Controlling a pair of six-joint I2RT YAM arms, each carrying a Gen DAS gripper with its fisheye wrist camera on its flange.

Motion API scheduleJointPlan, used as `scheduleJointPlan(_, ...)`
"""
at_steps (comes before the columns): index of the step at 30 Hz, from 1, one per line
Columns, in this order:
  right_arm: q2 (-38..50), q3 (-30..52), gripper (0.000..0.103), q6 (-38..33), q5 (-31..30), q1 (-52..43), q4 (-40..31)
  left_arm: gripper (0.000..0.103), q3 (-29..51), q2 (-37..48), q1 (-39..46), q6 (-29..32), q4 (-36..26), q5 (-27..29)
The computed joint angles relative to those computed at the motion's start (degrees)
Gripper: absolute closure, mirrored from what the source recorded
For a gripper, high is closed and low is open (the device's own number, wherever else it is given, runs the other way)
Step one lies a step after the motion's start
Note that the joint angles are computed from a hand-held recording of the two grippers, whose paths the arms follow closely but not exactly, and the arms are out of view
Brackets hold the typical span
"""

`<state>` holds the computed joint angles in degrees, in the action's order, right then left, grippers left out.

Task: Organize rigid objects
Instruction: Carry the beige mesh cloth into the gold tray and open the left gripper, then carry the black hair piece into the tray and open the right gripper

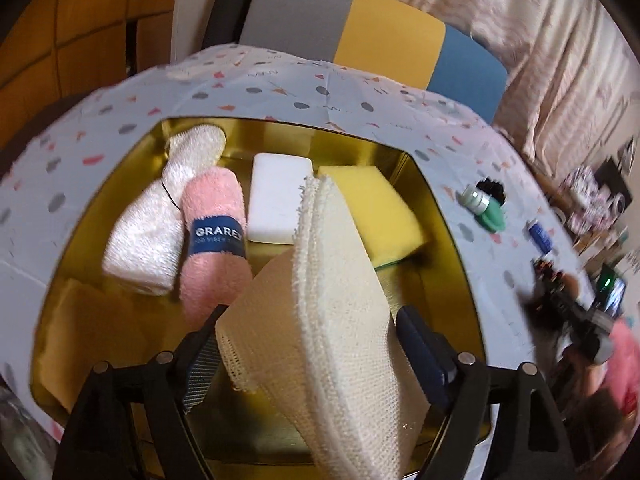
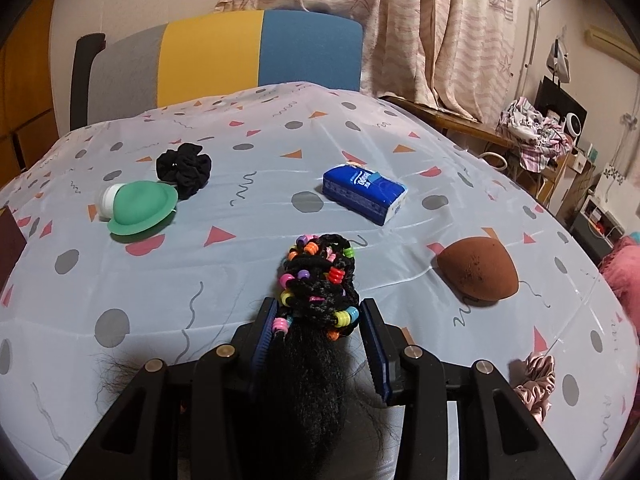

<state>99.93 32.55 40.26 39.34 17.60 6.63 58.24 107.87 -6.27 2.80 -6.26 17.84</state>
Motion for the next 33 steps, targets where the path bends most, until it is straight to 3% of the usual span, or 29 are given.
scheduleJointPlan(3,-0.7,-0.6,0.061,0.0,0.8,0.5,0.4,0.016,-2.3,-1.8,0.7,1.7,2.3,0.5)
scheduleJointPlan(7,-1.6,-1.2,0.061,-0.3,1.6,1.3,1.0,0.003,-4.0,-3.9,1.5,3.2,3.9,-0.5)
scheduleJointPlan(9,-2.2,-1.9,0.07,-1.0,0.9,1.3,2.1,0.003,-4.8,-4.8,1.6,4.5,4.7,-1.8)
scheduleJointPlan(12,-2.8,-2.5,0.072,-1.2,-0.6,1.0,2.7,0.003,-4.9,-5.6,2.1,5.3,4.3,-1.1)
scheduleJointPlan(16,-3.4,-2.9,0.073,-1.2,-2.4,0.4,2.8,0.003,-4.8,-7.1,4.5,4.2,2.6,3.8)
scheduleJointPlan(19,-3.4,-2.5,0.06,-0.7,-3.0,0.0,1.7,0.003,-5.7,-8.4,6.2,3.2,2.1,7.2)
scheduleJointPlan(20,-3.1,-1.9,0.047,-0.4,-3.3,-0.4,0.7,0.003,-6.4,-9.0,6.5,2.9,2.4,8.0)
scheduleJointPlan(23,-1.0,0.3,0.045,-0.8,-6.5,-2.4,-1.7,0.003,-8.1,-10.3,7.8,2.4,3.3,9.9)
scheduleJointPlan(25,0.5,1.3,0.05,-1.5,-9.0,-3.6,-2.2,0.004,-9.1,-11.1,8.5,1.9,3.9,10.8)
scheduleJointPlan(27,0.1,0.9,0.065,-1.9,-9.3,-3.6,-1.4,0.004,-10.0,-11.8,9.3,1.4,4.5,11.2)
scheduleJointPlan(30,-0.6,0.6,0.068,-1.4,-8.7,-2.6,-2.0,0.004,-10.7,-11.9,10.5,1.1,5.0,12.2)
scheduleJointPlan(33,-2.4,-0.3,0.07,-0.5,-8.8,-0.4,-2.1,0.005,-10.1,-10.6,12.3,1.0,3.4,17.2)
